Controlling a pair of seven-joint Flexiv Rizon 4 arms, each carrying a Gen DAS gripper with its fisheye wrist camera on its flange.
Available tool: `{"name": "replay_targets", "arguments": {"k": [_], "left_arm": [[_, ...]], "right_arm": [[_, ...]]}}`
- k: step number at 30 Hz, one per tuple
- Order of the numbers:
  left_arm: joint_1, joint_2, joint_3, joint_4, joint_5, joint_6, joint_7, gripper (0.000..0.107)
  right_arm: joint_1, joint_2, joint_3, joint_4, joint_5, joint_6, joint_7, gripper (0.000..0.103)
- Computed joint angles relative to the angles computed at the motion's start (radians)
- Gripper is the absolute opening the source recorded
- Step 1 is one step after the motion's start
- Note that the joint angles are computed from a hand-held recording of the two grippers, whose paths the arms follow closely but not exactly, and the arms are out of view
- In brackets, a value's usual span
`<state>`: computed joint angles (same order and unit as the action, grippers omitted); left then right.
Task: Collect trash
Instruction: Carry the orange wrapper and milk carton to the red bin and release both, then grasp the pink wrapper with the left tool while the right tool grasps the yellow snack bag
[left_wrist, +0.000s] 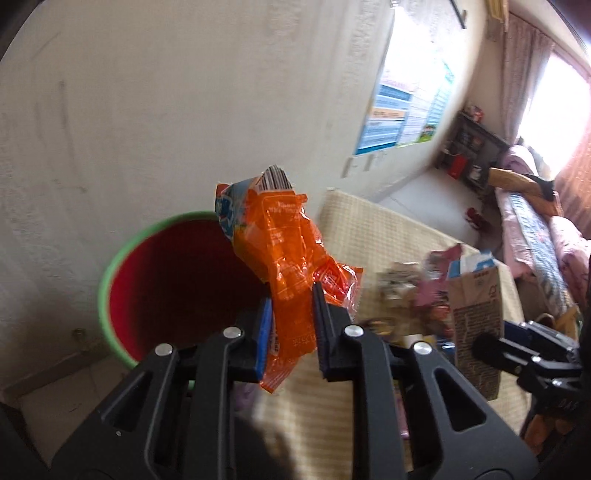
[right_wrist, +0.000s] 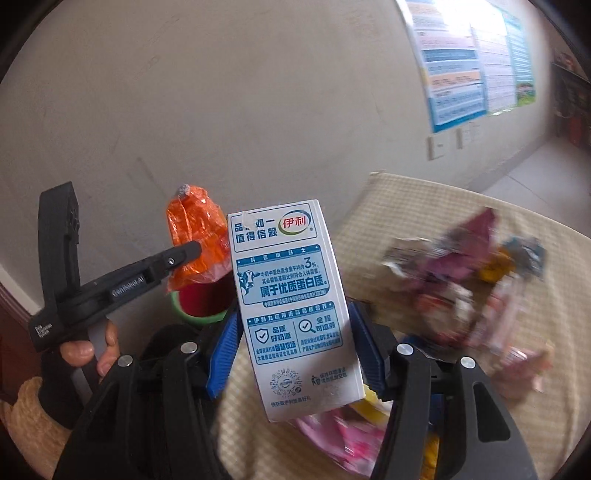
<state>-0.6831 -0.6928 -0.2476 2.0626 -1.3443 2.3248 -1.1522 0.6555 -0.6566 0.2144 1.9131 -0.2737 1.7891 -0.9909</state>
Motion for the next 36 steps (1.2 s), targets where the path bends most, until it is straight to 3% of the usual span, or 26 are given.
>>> {"name": "replay_targets", "arguments": {"k": [5, 10, 14, 16, 21, 24, 27, 30, 36], "left_arm": [[0.046, 0.040, 0.025, 0.107, -0.013, -0.041, -0.032, 0.020], [0.082, 0.043, 0.057, 0.160, 0.034, -0.095, -0.100, 0.020], [0.085, 0.034, 0.084, 0.176, 0.061, -0.119, -0.170, 0.032], [0.083, 0.028, 0.094, 0.175, 0.078, -0.127, -0.198, 0.038], [0.066, 0.024, 0.112, 0.175, 0.087, -0.144, -0.232, 0.042], [0.046, 0.031, 0.118, 0.170, 0.084, -0.139, -0.243, 0.043], [0.034, 0.039, 0.112, 0.167, 0.089, -0.128, -0.270, 0.052], [0.026, 0.044, 0.102, 0.150, 0.135, -0.137, -0.301, 0.052], [-0.052, 0.004, 0.111, 0.028, 0.172, -0.238, -0.192, 0.053]], "right_arm": [[-0.057, -0.162, 0.152, -0.258, -0.070, -0.153, -0.025, 0.056], [-0.079, -0.325, 0.290, -0.515, -0.033, -0.325, -0.078, 0.056], [-0.038, -0.365, 0.269, -0.595, 0.025, -0.359, -0.074, 0.060], [-0.020, -0.365, 0.246, -0.605, 0.061, -0.346, -0.063, 0.071], [-0.004, -0.304, 0.185, -0.514, 0.114, -0.272, -0.061, 0.071], [0.034, -0.227, 0.094, -0.399, 0.114, -0.203, -0.033, 0.071], [0.107, -0.132, -0.038, -0.256, 0.113, -0.120, 0.024, 0.071], [0.246, -0.042, -0.244, -0.098, 0.128, -0.043, 0.077, 0.072], [0.490, 0.061, -0.561, 0.157, 0.222, 0.007, 0.080, 0.073]]}}
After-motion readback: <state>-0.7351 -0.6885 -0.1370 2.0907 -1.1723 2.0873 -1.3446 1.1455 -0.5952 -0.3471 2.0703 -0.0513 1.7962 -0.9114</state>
